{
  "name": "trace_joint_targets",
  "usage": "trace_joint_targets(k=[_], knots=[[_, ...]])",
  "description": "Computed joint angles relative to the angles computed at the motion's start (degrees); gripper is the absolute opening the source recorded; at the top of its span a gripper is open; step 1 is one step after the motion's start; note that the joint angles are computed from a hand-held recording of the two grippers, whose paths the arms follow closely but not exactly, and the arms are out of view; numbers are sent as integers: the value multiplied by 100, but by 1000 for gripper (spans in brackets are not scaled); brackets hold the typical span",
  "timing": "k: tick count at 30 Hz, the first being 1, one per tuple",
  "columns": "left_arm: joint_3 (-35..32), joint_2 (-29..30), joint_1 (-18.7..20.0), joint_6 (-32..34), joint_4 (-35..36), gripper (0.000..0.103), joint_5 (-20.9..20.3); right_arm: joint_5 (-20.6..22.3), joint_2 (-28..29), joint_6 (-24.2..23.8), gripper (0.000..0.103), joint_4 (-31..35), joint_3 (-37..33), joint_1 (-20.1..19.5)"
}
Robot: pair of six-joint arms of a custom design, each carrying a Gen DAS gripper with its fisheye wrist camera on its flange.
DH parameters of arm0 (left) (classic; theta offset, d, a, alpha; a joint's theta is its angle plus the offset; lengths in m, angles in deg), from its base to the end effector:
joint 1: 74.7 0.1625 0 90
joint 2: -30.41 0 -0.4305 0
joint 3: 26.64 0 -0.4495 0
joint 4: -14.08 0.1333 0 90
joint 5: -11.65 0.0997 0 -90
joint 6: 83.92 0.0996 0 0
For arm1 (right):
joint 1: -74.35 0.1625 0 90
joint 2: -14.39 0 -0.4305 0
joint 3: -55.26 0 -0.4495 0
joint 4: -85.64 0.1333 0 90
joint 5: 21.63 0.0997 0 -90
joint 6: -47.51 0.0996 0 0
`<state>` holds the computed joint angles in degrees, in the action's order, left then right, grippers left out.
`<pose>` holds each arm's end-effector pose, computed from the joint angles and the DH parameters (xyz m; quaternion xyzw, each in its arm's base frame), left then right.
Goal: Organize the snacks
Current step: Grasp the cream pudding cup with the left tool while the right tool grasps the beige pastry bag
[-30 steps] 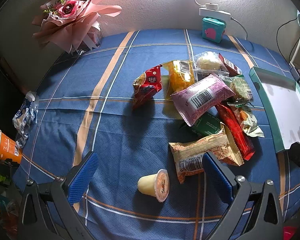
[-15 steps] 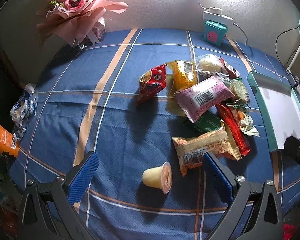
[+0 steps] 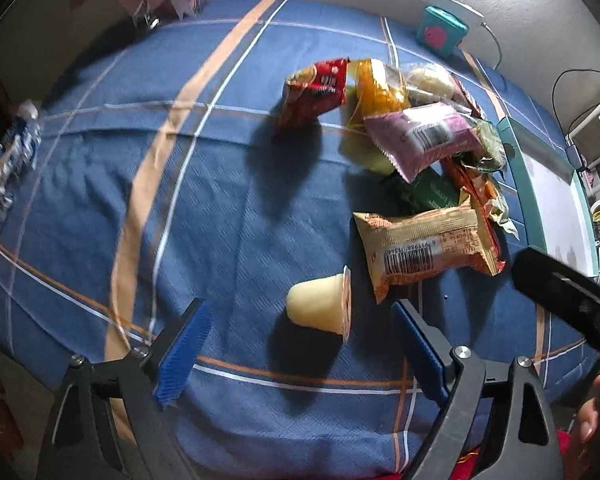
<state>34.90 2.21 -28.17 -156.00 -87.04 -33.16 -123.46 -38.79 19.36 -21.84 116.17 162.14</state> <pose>-0.4166 -0.7359 0.0162 -0.1521 0.8961 -0.2241 0.3515 0.0812 -0.8219 0.3675 0.2139 -0.9678 0.0547 0.1212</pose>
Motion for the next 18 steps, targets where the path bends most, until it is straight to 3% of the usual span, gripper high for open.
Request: trace_joint_targets(k=[2, 11, 18], knots=[[2, 8, 18, 32, -34, 90, -43, -71, 90, 115, 84, 163, -75, 4], [75, 56, 138, 241, -424, 65, -329, -119, 388, 488, 69, 495, -276, -25], [144, 64, 229, 397, -719, 47, -415, 48, 467, 512, 68, 436, -286, -21]])
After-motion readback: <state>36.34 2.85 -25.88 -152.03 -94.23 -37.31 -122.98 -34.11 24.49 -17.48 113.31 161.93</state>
